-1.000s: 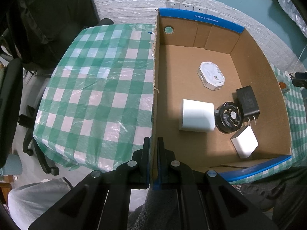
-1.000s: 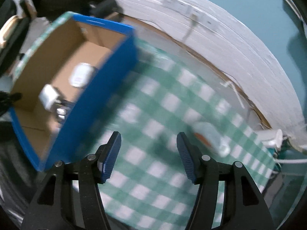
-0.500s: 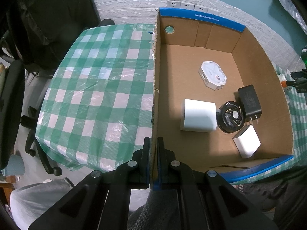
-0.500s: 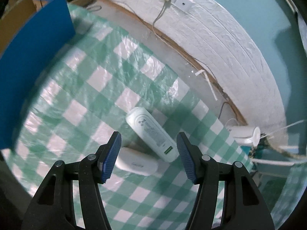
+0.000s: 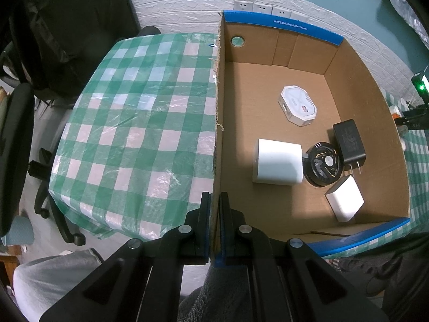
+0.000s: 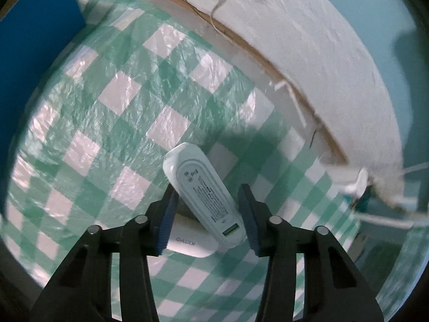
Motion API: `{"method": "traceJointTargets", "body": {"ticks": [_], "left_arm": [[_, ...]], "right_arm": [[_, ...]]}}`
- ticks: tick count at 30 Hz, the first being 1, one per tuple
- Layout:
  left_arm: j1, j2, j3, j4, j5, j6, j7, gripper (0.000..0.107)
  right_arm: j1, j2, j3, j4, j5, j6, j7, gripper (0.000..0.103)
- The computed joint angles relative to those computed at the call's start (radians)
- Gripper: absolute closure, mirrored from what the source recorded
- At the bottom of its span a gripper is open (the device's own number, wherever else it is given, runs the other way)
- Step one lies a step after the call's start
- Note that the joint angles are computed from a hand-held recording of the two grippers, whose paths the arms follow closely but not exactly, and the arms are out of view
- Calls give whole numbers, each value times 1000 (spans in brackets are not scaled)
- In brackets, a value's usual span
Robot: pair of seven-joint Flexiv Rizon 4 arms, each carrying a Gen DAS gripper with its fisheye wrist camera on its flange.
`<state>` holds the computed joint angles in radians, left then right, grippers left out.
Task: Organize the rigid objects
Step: 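Move the right gripper to the white-orange power bank and grasp it, then lift the power bank with the right gripper and carry it over the box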
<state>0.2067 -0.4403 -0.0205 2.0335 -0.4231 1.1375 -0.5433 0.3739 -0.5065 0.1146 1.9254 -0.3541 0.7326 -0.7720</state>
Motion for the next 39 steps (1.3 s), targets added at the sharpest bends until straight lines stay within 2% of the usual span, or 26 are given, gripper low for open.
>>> {"method": "traceJointTargets", "body": {"ticks": [4, 8, 17, 21, 25, 35, 39], "left_arm": [[-1, -1, -1, 0, 0, 3, -1, 102], [-1, -1, 0, 0, 2, 3, -2, 102], [-3, -1, 4, -4, 13, 0, -7, 102], [-3, -3, 4, -5, 15, 4, -8, 102], [0, -2, 1, -4, 14, 2, -7, 102], [-2, -5, 1, -2, 16, 14, -8, 102], [0, -7, 0, -4, 16, 13, -6, 102]], "right_arm": [[-33, 2, 37, -37, 119, -31, -12, 71], [-51, 8, 48, -34, 199, 4, 1, 73], [-37, -12, 15, 29, 164, 153, 65, 72], [-25, -13, 21, 34, 151, 155, 88, 76], [-20, -5, 43, 42, 173, 153, 92, 76], [17, 41, 73, 100, 198, 224, 144, 77], [31, 71, 83, 101, 198, 214, 158, 77]]}}
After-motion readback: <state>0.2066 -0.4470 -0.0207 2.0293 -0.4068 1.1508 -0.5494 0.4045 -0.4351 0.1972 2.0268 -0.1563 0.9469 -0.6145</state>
